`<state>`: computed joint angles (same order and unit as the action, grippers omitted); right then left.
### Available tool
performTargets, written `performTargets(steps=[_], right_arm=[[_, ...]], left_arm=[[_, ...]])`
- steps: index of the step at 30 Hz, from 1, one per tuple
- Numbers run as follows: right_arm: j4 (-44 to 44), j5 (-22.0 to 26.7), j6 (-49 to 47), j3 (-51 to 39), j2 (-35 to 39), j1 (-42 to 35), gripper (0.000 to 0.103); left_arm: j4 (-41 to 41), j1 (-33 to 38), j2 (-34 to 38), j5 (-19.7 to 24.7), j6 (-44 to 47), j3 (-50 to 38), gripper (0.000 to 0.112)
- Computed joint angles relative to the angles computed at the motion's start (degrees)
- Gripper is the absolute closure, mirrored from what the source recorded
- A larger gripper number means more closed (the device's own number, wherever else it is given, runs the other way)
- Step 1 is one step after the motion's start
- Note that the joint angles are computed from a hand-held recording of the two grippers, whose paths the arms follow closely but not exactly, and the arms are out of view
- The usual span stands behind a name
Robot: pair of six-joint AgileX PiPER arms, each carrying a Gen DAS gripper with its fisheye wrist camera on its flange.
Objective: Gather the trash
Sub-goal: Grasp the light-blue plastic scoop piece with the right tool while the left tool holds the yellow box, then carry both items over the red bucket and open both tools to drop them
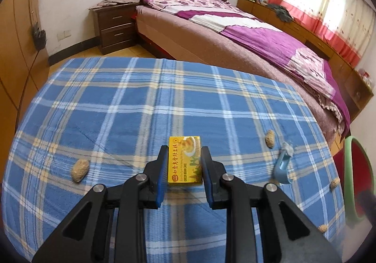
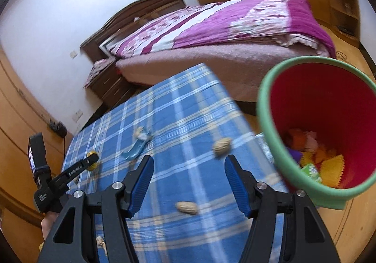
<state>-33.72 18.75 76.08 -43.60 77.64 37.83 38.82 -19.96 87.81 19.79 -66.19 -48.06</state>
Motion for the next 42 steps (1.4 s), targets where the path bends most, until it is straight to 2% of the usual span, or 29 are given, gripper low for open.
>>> performTargets(steps=[7, 18, 24, 29, 32, 34, 42], right_arm=[[3.1, 1.4, -3.8, -10.2, 11.1, 4.1, 0.038], [11.7, 5.1, -14.4, -24.6, 26.2, 6.9, 0.038], [7.0, 8.0, -11.3, -30.0, 30.2, 7.8, 0.038], [1.3, 11.4, -7.3, -33.9, 33.2, 9.2, 0.053], [-0.5, 12.8, -6.4, -35.0, 34.0, 9.7, 0.067], [-0.6, 13.0, -6.3, -34.7, 33.8, 9.6, 0.080], [5.0, 7.2, -9.6, -28.1, 29.1, 7.3, 0.081]], left_arm=[[-3.1, 2.2, -2.6, -3.2, 2.5, 2.7, 0.085], [-5.1, 4.0, -4.3, -5.3, 3.0, 4.9, 0.085], [-10.7, 5.3, -4.3, -6.4, 8.2, 5.3, 0.085], [-13.7, 5.9, -4.7, -6.9, 11.0, 5.5, 0.085], [-15.5, 6.1, -4.9, -7.1, 12.7, 5.6, 0.085], [-16.3, 6.2, -5.0, -7.1, 13.5, 5.6, 0.085], [-15.7, 5.4, -4.9, -7.1, 13.1, 5.6, 0.085]])
